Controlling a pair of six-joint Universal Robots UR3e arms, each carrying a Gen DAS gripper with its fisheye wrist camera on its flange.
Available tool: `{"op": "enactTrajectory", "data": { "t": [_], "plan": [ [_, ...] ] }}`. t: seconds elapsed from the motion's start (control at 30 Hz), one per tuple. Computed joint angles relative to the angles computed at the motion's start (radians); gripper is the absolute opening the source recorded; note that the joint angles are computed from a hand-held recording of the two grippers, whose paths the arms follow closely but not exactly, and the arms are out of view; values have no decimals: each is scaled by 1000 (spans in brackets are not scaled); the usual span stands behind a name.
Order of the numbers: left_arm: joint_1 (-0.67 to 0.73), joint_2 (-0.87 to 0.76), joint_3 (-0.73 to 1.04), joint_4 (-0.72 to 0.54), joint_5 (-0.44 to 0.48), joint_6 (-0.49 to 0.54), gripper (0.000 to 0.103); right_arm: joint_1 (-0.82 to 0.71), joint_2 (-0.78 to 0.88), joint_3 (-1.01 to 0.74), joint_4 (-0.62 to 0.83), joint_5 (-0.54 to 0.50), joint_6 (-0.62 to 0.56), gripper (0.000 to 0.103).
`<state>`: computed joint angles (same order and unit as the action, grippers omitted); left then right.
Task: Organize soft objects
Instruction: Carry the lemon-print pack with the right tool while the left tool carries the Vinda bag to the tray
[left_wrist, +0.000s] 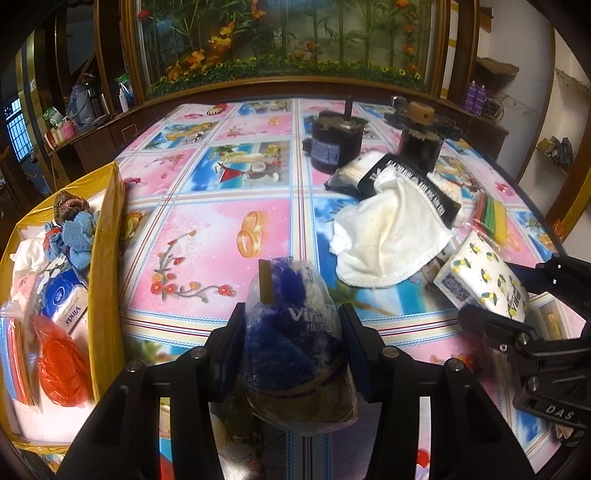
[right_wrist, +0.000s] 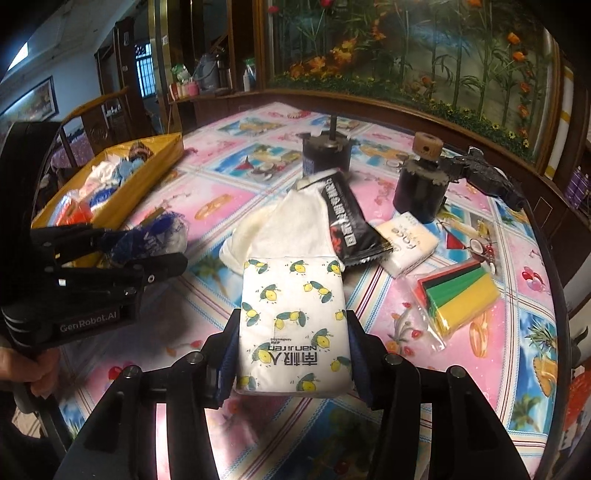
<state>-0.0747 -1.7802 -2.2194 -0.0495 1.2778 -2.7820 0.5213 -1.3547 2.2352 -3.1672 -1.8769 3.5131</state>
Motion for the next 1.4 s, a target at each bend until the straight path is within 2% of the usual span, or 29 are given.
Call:
{"op": "enactTrajectory", "data": {
  "t": [0.27,0.53,0.87,1.1,1.23,1.4],
  "plan": [
    [51,82,-30,-22,-65,7,48,-13,-10,26,-68,0,34,56],
    [156,176,-42,-112,-144,31,48,-31,-15,61,-153,25,40,56],
    [321,266,-64,-220,-253,93,48,-10,25,-6,-145,57,108,56],
    [498,350,-69,-339,-347,166,48,71,166,-269,-50,85,125,56],
    [624,374,-67,-403,-397,210,48,114,265,-476,53,99,109,56],
    [741,342,-52,-437,-416,250,48,156,397,-755,206,113,88,56]
  ]
}}
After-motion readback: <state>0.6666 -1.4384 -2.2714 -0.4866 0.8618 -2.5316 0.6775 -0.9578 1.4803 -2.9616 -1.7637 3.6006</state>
